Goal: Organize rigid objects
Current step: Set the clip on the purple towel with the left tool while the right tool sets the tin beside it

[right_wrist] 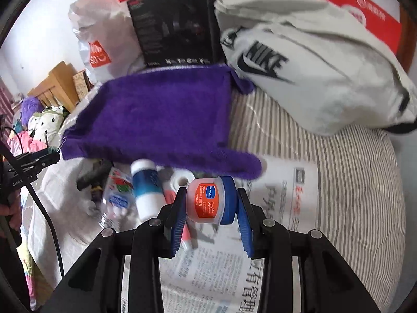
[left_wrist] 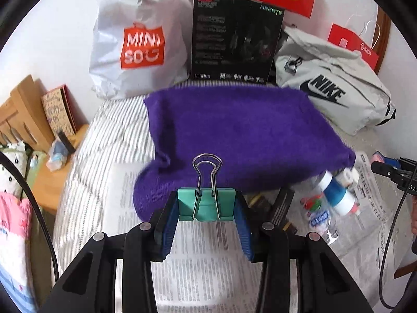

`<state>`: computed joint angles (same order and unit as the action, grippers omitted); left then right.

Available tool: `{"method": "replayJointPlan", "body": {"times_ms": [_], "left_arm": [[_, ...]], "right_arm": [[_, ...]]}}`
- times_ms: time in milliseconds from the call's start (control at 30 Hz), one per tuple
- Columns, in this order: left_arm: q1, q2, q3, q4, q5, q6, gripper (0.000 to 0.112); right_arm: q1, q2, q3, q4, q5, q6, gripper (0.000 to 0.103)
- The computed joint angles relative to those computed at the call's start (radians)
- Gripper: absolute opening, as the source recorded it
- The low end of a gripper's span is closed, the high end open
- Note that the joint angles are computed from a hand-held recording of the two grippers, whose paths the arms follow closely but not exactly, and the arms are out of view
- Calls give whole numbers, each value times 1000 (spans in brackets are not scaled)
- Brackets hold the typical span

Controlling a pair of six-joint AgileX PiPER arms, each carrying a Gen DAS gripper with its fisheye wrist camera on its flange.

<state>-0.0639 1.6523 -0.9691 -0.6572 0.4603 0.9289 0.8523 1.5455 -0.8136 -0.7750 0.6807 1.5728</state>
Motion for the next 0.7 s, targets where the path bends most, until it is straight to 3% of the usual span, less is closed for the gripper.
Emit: {"method": "replayJointPlan", "body": {"times_ms": [233,433,700], "left_arm": [[-26,51,-126,15,41,-34,39],[-61,161,-269,45,69,-90,39],[-97,340,-493,86,106,-191,39]], "right_arm": [[-73,51,-131,5,-9,-162,37],[-164,136,-235,37,-85,-277,37],[-293,345,-453,177,-128,-501,37]]}}
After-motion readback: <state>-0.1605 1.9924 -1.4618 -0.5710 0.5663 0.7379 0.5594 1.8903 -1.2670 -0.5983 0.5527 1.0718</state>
